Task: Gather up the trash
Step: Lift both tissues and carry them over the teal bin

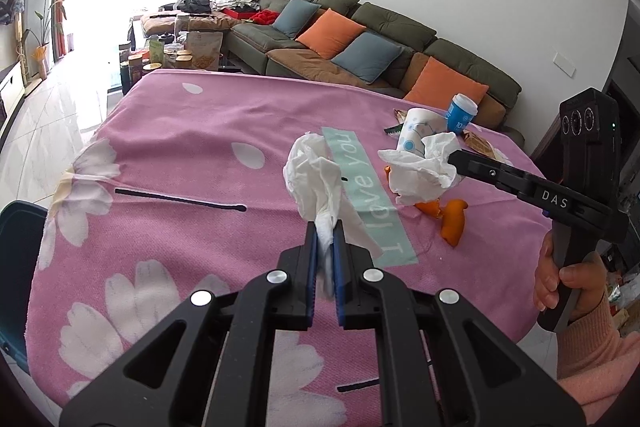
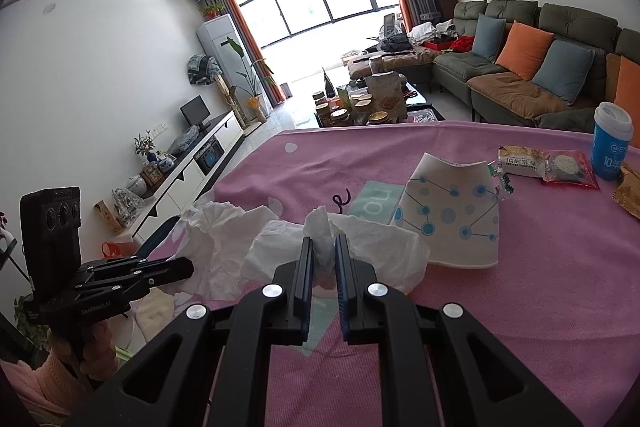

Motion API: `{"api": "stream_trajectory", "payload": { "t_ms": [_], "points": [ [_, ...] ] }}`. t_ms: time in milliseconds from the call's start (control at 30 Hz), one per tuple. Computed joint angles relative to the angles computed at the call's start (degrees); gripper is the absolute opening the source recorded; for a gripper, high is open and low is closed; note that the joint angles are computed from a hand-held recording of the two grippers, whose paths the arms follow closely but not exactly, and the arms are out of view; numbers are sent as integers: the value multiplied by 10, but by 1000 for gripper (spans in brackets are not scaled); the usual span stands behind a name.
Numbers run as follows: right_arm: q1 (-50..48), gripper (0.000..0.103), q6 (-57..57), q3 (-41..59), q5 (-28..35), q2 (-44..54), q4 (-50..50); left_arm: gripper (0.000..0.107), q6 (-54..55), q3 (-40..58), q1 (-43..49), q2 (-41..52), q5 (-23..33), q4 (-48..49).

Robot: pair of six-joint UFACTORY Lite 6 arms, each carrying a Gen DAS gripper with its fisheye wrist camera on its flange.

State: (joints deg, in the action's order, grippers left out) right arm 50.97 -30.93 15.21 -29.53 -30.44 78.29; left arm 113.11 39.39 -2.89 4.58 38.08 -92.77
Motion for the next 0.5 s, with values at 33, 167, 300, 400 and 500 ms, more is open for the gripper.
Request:
{"api": "stream_trajectory", "payload": {
  "t_ms": [33, 167, 300, 400, 500],
  "points": [
    [-3, 10, 13, 4, 4, 7, -14, 8, -1, -2, 7, -2, 2, 4],
    [-9, 10, 58, 22, 14, 40, -69, 8, -6, -8, 32, -11, 11, 18],
    [-8, 10, 109, 46, 18, 82, -123, 8, -8, -15, 60, -21, 23, 31],
    [-8, 10, 134, 65, 21, 108, -155, 8, -8, -21, 76, -31, 28, 38],
    [-6, 10, 147, 86, 23, 131, -172, 8, -9, -24, 95, -38, 35, 47]
  ]
}}
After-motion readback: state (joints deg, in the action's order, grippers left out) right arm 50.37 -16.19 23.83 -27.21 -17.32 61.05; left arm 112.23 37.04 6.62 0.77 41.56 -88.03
